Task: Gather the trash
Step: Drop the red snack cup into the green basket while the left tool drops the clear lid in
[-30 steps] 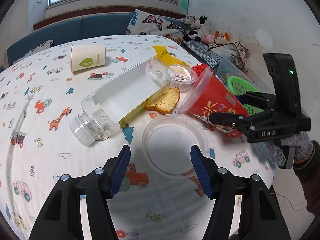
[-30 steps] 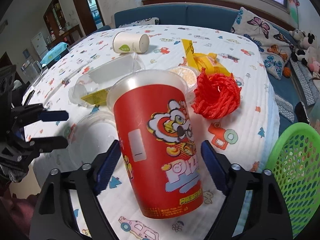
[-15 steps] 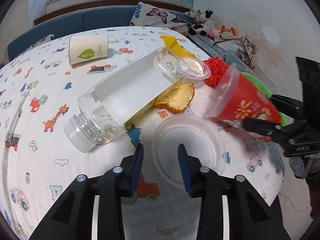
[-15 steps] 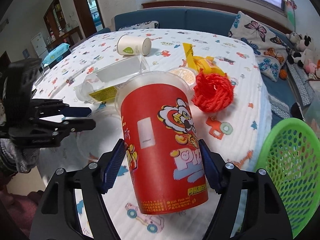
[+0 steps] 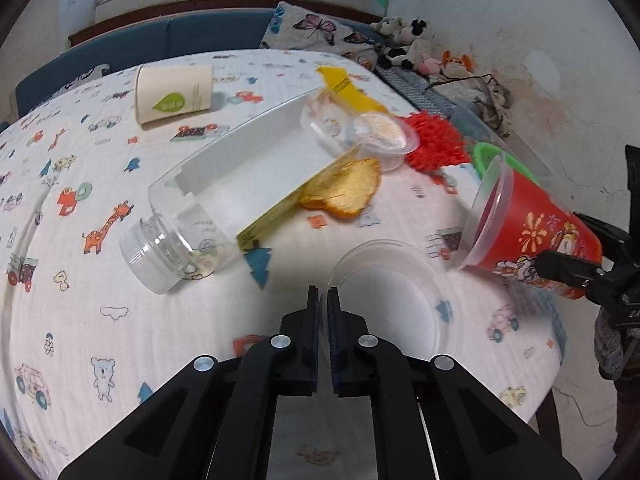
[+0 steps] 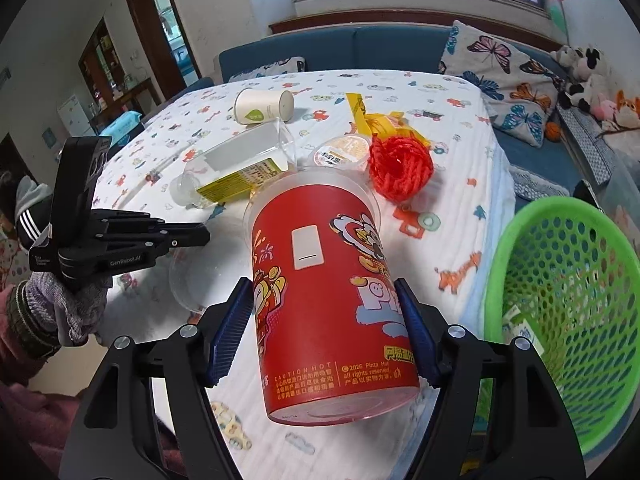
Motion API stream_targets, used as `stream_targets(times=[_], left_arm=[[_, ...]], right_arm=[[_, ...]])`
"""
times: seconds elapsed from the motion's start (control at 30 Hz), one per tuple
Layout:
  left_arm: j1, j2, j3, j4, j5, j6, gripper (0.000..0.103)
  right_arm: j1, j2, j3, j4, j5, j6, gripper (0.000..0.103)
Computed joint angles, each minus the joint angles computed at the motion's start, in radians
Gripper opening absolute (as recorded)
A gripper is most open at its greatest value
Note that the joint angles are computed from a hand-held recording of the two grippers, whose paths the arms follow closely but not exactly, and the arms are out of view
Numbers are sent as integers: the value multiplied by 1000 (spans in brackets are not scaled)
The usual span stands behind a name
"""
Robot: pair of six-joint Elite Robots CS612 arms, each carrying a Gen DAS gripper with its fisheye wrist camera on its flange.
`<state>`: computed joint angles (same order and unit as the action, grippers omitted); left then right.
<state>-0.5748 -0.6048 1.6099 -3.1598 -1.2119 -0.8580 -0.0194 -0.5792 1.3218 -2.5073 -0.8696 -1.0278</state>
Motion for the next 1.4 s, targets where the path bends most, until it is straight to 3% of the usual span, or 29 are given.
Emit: stream_targets(times=[0.27, 0.47, 0.73, 1.07, 1.23, 1.4], left_arm=[[-23, -18, -5, -35, 26, 69, 5], [-28, -13, -49, -55, 4, 137, 5], [-29, 19, -157, -27, -30, 233, 5], [-27, 54, -280, 48, -51, 308, 5], [-24, 85, -360, 105, -63, 334, 5], [-18, 122, -449, 167, -77, 352, 5]], right_arm=[[-37, -20, 27, -29, 42, 68, 70], [-72, -16, 27, -140, 44, 195, 70], [-99, 36, -48, -257, -42, 401, 70], [-107, 123, -183, -227, -149, 550, 70], [-115, 157, -238, -222, -148, 616, 70], [-122, 154, -233, -237, -139, 630, 73]])
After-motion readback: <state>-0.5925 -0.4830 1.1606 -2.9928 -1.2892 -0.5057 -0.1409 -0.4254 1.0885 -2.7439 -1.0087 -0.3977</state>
